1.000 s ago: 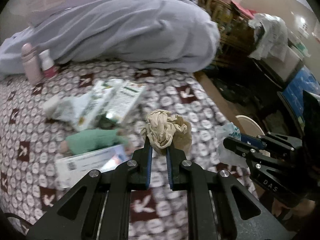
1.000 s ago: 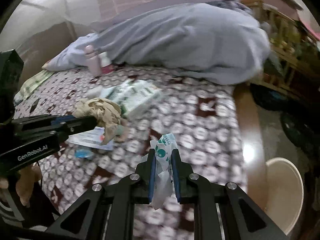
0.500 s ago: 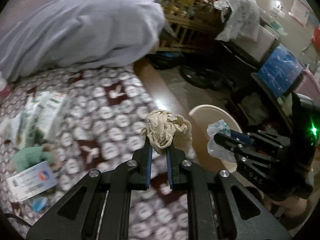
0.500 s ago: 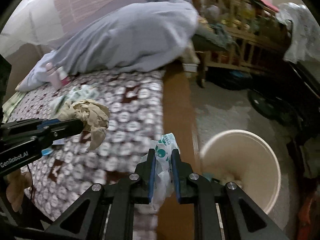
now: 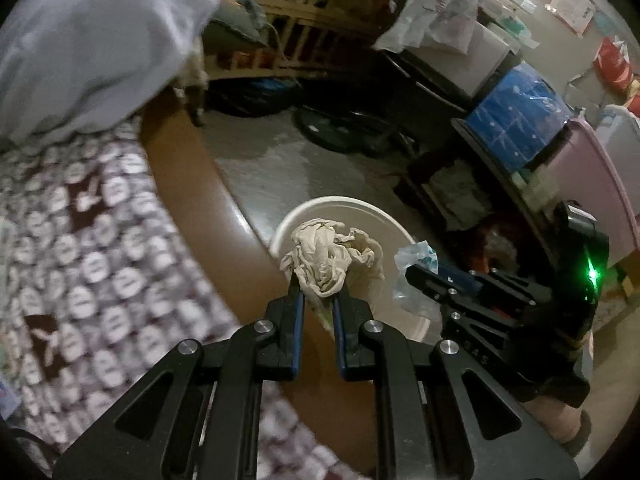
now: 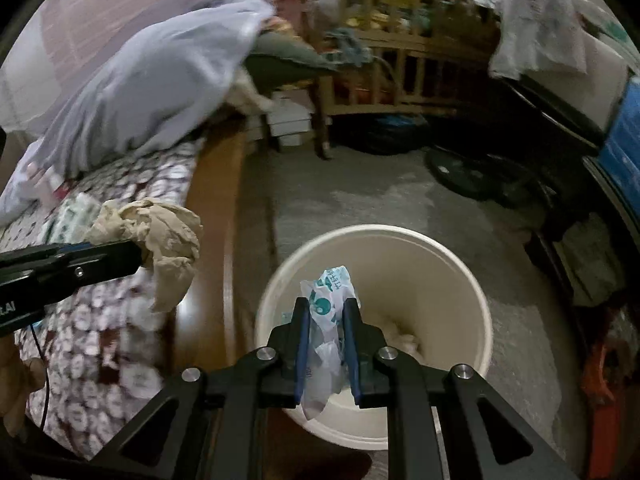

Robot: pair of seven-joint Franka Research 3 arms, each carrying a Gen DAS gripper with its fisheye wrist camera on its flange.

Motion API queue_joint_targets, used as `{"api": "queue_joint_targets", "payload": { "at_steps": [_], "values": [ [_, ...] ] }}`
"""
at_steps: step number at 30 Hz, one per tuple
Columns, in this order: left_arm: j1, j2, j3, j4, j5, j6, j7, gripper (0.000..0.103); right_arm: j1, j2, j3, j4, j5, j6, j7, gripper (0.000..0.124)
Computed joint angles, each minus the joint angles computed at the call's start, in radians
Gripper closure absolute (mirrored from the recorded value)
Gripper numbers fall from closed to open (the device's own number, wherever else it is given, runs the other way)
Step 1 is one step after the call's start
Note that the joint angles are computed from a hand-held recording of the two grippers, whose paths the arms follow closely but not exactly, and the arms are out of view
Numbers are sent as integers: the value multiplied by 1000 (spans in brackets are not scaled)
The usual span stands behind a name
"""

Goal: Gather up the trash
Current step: 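Carry the tissue and clear wrapper over the cream bucket, then open both tools to drop the tissue and clear wrapper into the bucket, then return both tools to the trash on the blanket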

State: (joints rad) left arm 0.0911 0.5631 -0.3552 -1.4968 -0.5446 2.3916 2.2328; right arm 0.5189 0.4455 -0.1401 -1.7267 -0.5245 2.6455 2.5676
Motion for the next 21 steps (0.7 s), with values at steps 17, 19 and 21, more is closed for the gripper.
{"api": "queue_joint_targets", "payload": {
  "at_steps": [17,19,21],
  "values": [
    [-30,7,32,-19,58,51,-91,47,-31,5,2,-30,9,7,71,71],
    [-32,0,41,-33,88,70,-115,47,-30,15,8,-17,28,3,54,71],
    [-29,-9,47,-53,114,94,-131,47,-27,25,13,1,47,-7,31,71]
  ]
}}
